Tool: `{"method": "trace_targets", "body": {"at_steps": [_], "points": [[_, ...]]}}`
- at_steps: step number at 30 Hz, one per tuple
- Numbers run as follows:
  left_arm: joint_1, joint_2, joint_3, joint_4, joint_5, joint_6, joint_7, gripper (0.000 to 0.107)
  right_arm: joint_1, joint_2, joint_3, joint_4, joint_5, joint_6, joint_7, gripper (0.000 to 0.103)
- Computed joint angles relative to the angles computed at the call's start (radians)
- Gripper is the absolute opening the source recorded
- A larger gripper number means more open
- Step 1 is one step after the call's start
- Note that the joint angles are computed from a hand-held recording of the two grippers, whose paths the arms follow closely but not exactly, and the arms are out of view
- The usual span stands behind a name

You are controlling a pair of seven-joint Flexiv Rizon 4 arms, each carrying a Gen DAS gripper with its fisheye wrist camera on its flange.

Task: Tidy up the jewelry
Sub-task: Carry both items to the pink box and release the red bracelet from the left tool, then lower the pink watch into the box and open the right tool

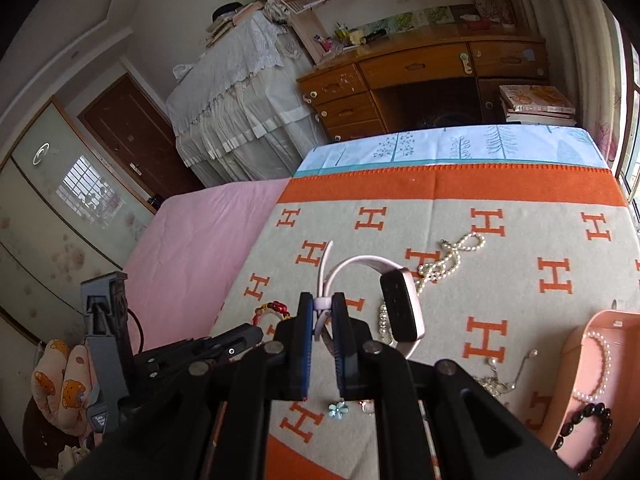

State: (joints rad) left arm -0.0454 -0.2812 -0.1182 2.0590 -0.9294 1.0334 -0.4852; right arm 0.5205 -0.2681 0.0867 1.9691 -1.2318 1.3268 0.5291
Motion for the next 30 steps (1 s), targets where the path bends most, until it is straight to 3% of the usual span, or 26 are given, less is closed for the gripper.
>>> {"method": "trace_targets", "body": {"at_steps": [3,9,15,19,24,30], "points": [[-0.026,0.035,-0.010,0.027,-0.004,0.003,0.010,0.004,-0.017,0.100,0.003,0.082,-0.137,-0.026,0.142,0.009],[-0.103,0.088,-0.022,0.073,-0.002,0.006,0.013,0.004,-0.106,0.259,0.093,0.236,-0.253,-0.083,0.302,0.009],[-0.182,0.110,-0.039,0.092,0.024,-0.006,0.002,0.004,-0.161,0.394,0.157,0.388,-0.258,-0.126,0.415,0.009],[-0.225,0.105,-0.056,0.074,0.053,-0.036,-0.019,0.004,-0.171,0.481,0.197,0.481,-0.199,-0.164,0.450,0.009],[-0.276,0.076,-0.087,0.039,0.068,-0.057,-0.031,0.004,-0.179,0.558,0.224,0.576,-0.161,-0.170,0.517,0.009],[-0.325,-0.030,-0.114,-0.032,0.179,-0.063,-0.125,0.004,-0.206,0.554,0.175,0.638,-0.305,-0.085,0.688,0.009]]}}
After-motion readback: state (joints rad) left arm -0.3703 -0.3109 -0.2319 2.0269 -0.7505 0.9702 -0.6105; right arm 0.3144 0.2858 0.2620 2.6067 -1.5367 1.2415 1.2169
